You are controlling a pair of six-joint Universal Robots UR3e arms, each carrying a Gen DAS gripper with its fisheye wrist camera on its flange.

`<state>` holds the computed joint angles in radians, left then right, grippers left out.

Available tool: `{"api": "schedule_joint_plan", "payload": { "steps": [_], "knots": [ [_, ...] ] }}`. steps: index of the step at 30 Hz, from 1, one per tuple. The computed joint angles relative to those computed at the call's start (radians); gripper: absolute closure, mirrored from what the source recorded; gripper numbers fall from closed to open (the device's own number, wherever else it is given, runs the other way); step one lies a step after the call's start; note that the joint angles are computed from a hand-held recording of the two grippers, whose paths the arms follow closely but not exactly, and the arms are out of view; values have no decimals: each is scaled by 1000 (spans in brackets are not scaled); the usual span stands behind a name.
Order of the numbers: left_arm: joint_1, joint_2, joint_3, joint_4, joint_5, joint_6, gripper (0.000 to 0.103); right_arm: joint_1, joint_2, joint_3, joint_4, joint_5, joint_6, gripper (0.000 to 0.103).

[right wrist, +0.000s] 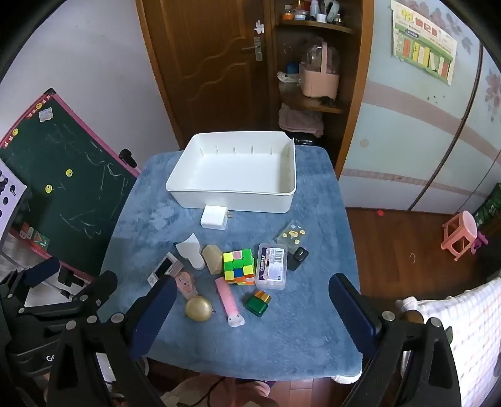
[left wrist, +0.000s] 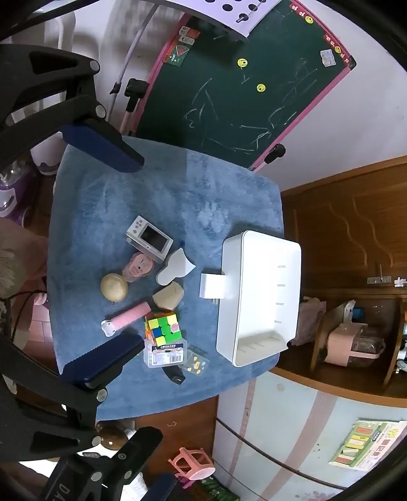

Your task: Organize rigid objects

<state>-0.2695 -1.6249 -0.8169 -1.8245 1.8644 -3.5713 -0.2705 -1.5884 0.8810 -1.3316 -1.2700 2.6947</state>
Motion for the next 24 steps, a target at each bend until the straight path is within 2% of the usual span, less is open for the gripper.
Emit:
{"api": "schedule_joint_plan", "payload": {
  "steps": [9, 12, 24],
  "knots": [
    [3, 3, -5, 3, -6, 5, 1, 17, -5, 22, -26, -3, 23, 5],
    [4, 1, 1, -4, -7, 2, 1, -1, 1, -8, 5, 8, 5, 5],
    [1, 3, 2, -4, 0, -2, 1, 44, 6, 44, -60, -14, 57, 5]
  ]
}}
